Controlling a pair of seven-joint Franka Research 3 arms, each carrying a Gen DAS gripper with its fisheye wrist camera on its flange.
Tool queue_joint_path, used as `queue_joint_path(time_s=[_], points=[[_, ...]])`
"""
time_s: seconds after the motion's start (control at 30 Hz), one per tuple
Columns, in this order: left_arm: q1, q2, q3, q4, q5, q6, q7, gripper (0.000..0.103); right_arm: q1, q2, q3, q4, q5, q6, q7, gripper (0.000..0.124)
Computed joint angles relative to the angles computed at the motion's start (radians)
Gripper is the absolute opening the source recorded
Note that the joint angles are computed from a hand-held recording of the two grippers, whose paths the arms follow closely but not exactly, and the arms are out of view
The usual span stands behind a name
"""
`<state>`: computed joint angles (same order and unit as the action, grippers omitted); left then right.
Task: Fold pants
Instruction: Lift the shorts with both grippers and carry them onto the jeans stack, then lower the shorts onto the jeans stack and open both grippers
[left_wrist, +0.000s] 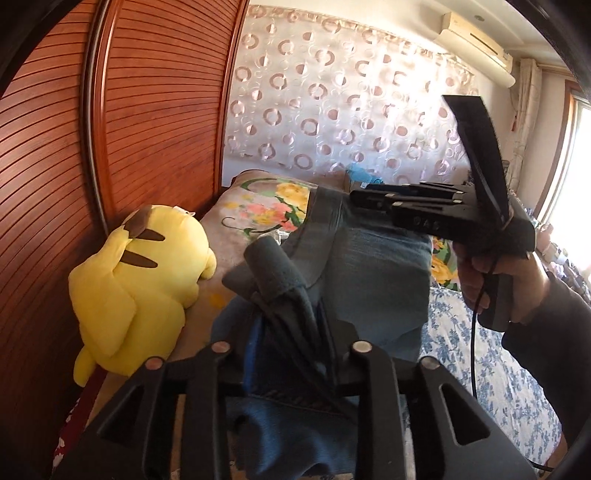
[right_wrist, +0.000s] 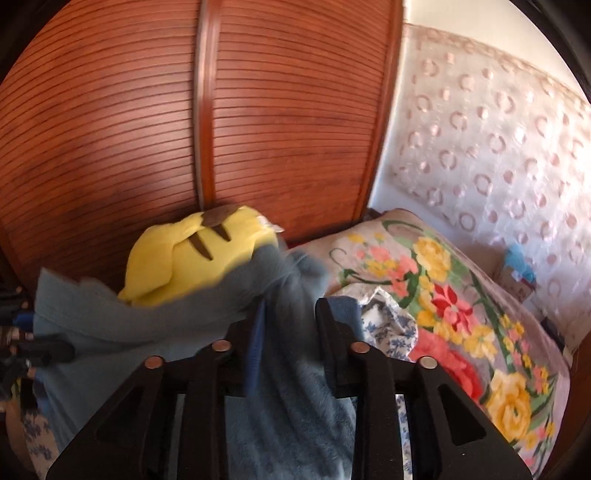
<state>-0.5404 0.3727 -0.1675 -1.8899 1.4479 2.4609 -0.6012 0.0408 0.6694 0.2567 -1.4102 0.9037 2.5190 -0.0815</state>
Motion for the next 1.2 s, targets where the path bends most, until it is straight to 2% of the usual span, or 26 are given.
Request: queue_joint_path(time_s=[0.07,0.17,0.27,0.4,0.5,0.6,0.63,0.73,0.87,0.9,0.93,1.03,1.2], points=[[-0.01,-0.001,-0.003,-0.001,-0.009,-0.033,0.014,0.047,-0.019,0.01,0.004,0.023,0.02,-0.038,0.031,0.037],[-0.016,-0.002,-0.007,0.001,-0.016,-0.045,0.05,0.052,-0.051,0.003,0.009,0.021,0.071,-0.06,0.05,0.039],[-0.023,-0.006,-0.01,-0.002,0.001,-0.046,0.044,0.061,-0.086,-0.035,0.013,-0.03,0.126,-0.07,-0.01,0.039],[-0.043,-0.004,-0.019,-0.001,0.029,-0.059,0.017,0.061,-0.11,-0.086,-0.005,-0.101,0.191,-0.103,-0.048,0.039],[-0.059,0.001,-0.024,-0.008,0.069,-0.061,-0.05,0.061,-0.11,-0.113,-0.026,-0.147,0.221,-0.119,-0.07,0.039],[-0.069,0.022,-0.03,0.001,0.084,-0.054,-0.066,0.061,-0.097,-0.134,-0.043,-0.197,0.248,-0.091,-0.116,0.039],[-0.071,0.03,-0.03,0.006,0.086,-0.049,-0.073,0.06,-0.092,-0.136,-0.048,-0.205,0.251,-0.086,-0.123,0.039],[-0.074,0.056,-0.025,0.03,0.09,-0.019,-0.068,0.042,-0.082,-0.131,-0.054,-0.215,0.277,-0.055,-0.148,0.039],[-0.088,0.091,-0.016,0.074,0.069,-0.01,-0.013,0.025,-0.07,-0.094,-0.06,-0.172,0.273,-0.03,-0.13,0.039],[-0.092,0.095,-0.012,0.079,0.065,-0.01,-0.002,0.023,-0.064,-0.078,-0.058,-0.153,0.273,-0.009,-0.121,0.039],[-0.096,0.101,-0.009,0.088,0.058,-0.011,0.014,0.016,-0.062,-0.064,-0.059,-0.133,0.26,-0.009,-0.1,0.039],[-0.109,0.101,0.003,0.088,0.07,-0.003,-0.002,0.003,-0.057,-0.016,-0.067,-0.065,0.179,-0.05,-0.004,0.039],[-0.125,0.094,-0.002,0.089,0.075,0.001,-0.004,0.0,-0.079,-0.01,-0.033,-0.076,0.17,-0.025,-0.017,0.039]])
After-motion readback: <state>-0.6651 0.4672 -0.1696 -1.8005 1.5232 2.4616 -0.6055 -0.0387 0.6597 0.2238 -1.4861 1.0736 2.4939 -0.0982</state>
